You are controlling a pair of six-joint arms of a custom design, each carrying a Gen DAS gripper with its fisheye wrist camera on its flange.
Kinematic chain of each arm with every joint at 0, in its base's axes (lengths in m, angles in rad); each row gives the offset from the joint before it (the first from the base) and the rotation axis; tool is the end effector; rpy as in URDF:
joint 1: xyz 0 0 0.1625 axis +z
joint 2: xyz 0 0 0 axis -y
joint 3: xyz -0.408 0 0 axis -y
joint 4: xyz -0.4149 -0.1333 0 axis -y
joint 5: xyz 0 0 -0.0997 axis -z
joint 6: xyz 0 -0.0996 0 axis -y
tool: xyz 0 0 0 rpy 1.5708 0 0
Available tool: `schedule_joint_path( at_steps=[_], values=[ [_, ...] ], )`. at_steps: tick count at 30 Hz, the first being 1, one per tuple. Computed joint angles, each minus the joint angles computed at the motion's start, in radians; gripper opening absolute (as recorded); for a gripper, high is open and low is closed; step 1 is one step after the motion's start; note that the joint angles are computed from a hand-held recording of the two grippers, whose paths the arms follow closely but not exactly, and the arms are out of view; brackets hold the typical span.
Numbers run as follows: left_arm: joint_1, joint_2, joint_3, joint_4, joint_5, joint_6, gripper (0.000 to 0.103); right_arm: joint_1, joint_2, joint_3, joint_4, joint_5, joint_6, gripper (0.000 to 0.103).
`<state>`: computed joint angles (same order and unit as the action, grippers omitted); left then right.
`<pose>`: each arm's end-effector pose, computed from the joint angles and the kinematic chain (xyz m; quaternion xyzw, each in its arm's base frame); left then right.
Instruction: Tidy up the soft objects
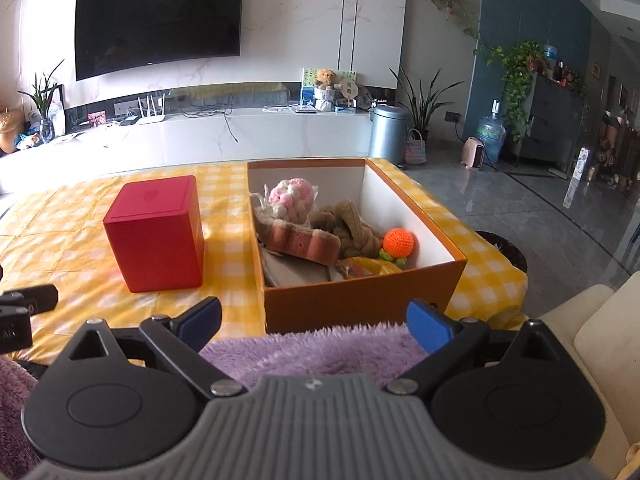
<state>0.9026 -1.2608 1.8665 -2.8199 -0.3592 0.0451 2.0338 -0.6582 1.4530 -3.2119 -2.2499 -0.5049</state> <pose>-0.1731 -0.5849 0.3466 0.1036 0.7937 -0.4130 0.4345 0.3927 -0.6282 0.1392 0.2790 -0.8246 0.3807 0.3117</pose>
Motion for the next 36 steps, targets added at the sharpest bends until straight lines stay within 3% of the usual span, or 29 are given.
schedule_joint_path(
  at_steps=[3, 10, 36],
  values=[
    [0.001, -0.007, 0.0, 0.077, 0.004, -0.069, 0.087, -0.002, 0.003, 0.011, -0.021, -0.011, -0.018, 0.097],
    [0.001, -0.005, 0.003, 0.089, 0.005, -0.084, 0.087, -0.01, 0.0, 0.024, -0.041, -0.005, -0.012, 0.097],
    [-0.006, 0.015, 0.001, 0.022, 0.022, -0.028, 0.087, -0.013, -0.001, 0.032, -0.065, 0.014, -0.024, 0.097]
  ],
)
